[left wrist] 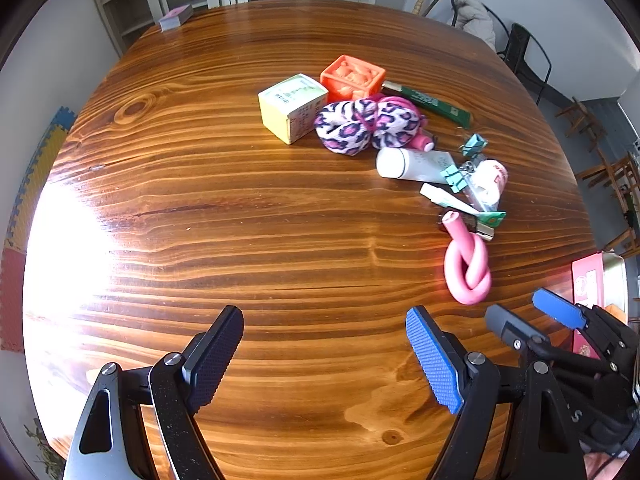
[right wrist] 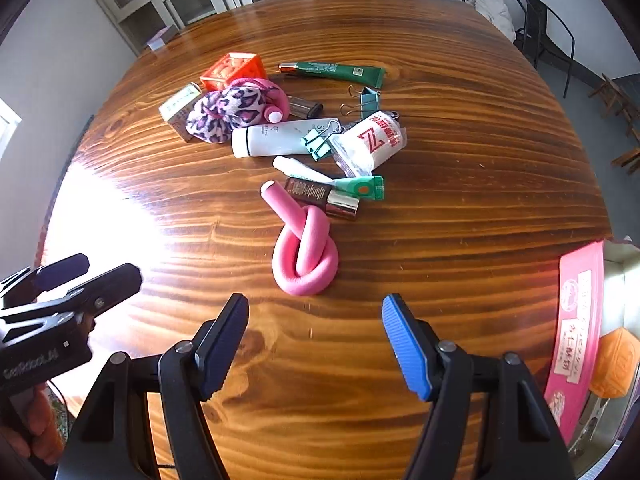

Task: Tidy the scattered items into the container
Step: 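Move both tools back over the remaining items on the table, then grasp the yellow-green carton with left tool while right tool grasps the pink foam tube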

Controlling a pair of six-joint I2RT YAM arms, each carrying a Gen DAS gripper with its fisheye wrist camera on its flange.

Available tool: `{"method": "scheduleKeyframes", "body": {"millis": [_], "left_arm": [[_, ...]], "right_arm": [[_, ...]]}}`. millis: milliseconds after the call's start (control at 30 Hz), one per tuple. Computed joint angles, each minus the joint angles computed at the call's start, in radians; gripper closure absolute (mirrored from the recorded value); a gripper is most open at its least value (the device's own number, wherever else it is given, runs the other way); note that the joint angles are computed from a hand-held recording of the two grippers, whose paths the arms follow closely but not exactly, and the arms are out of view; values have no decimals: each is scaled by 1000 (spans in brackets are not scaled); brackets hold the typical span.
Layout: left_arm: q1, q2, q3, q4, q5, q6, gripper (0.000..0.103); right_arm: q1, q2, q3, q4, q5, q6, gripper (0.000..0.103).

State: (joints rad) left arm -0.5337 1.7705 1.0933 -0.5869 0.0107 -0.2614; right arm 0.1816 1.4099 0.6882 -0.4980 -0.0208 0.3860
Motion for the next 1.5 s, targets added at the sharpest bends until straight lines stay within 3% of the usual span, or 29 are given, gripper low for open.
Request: {"method": "scheduleKeyframes", "body": {"millis": [500,1033,1500], "left_arm": [[126,182,171,-1,35,105,18],[187,503,554,5,11,287,18],[194,651,747,9,49,363,17]], "right_arm": [[2,232,103,62,20,50,30],[-5,303,122,76,42,67,30],[-11,372,200,69,45,52,30]]}}
